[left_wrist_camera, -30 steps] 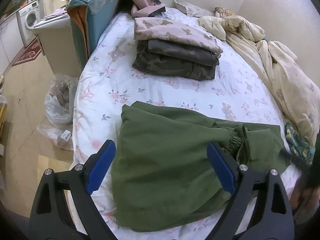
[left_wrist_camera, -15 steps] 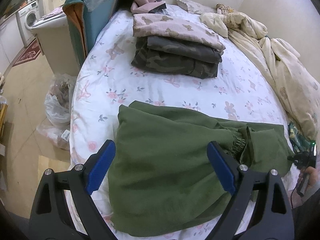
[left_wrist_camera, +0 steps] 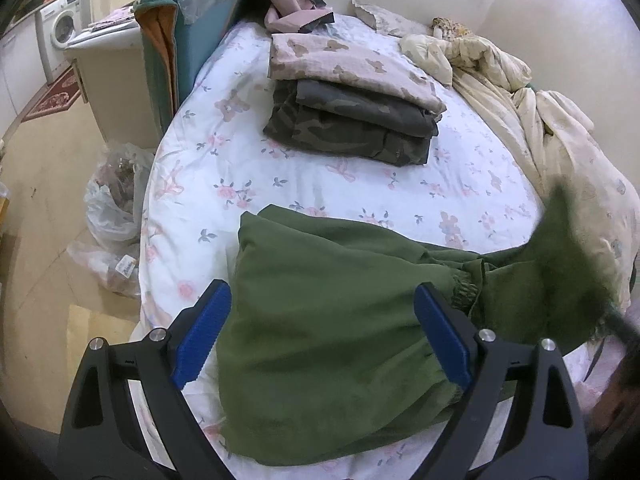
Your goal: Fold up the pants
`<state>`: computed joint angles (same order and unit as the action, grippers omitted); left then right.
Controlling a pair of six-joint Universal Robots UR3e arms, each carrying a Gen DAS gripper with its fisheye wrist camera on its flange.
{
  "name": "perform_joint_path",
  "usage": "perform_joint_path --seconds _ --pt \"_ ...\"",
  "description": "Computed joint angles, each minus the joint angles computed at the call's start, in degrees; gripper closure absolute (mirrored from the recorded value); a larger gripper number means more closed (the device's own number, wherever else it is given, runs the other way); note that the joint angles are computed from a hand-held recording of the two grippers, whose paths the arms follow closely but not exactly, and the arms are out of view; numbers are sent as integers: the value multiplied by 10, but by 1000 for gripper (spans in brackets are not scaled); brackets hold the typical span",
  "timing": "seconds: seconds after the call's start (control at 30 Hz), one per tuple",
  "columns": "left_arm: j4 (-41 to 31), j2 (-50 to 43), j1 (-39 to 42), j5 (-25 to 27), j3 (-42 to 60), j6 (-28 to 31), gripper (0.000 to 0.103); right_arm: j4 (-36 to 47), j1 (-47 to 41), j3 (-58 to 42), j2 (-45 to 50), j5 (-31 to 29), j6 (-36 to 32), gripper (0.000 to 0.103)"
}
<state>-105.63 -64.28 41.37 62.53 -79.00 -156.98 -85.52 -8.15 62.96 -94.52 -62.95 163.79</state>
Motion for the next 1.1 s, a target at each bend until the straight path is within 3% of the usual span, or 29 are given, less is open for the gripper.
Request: perform_joint_path --seconds 0.1,0.17,0.2,0.3,0.37,0.4,0.43,0.47,0.57,0.77,0.87,0.9,0.93,0.97,1.0,1.1 --pt "0 3 -2 -3 5 -2 12 -62 109 99 20 -81 46 95" --pt "3 4 -4 -3 7 -5 12 -64 127 180 8 -94 49 90" --pt "2 4 -4 -3 8 -5 12 -58 139 204 11 -108 55 82" --pt "-6 3 -3 -5 13 -3 12 -23 115 219 -22 -93 39 82" --pt "-6 0 -7 -4 16 -4 12 31 75 180 -35 -61 15 67" --pt "-6 -3 -13 -3 18 -7 12 61 54 164 -50 -44 3 43" --pt "-2 -4 -21 -2 17 -12 12 83 27 151 -63 -26 -11 28" --pt "1 -5 -28 0 17 -16 12 111 -19 137 -85 4 -34 28" --pt "26 -1 -55 13 4 -28 12 119 -152 140 -138 50 -39 28" --pt "89 0 -119 58 -34 -55 12 95 -359 339 -192 38 92 29" --pt "124 -3 -160 92 -55 -64 12 113 -398 413 -219 50 68 43" --pt "132 -12 -179 108 -54 -72 12 115 -393 421 -230 51 55 57" --pt "135 -25 -198 119 -47 -81 12 126 -390 415 -232 55 29 79" --pt "137 -37 -215 126 -38 -91 12 144 -387 399 -234 57 8 88" --pt "138 -52 -233 134 -25 -103 12 156 -392 382 -240 61 -16 94" --pt "138 -115 -302 160 45 -148 12 229 -426 328 -265 110 -90 98"
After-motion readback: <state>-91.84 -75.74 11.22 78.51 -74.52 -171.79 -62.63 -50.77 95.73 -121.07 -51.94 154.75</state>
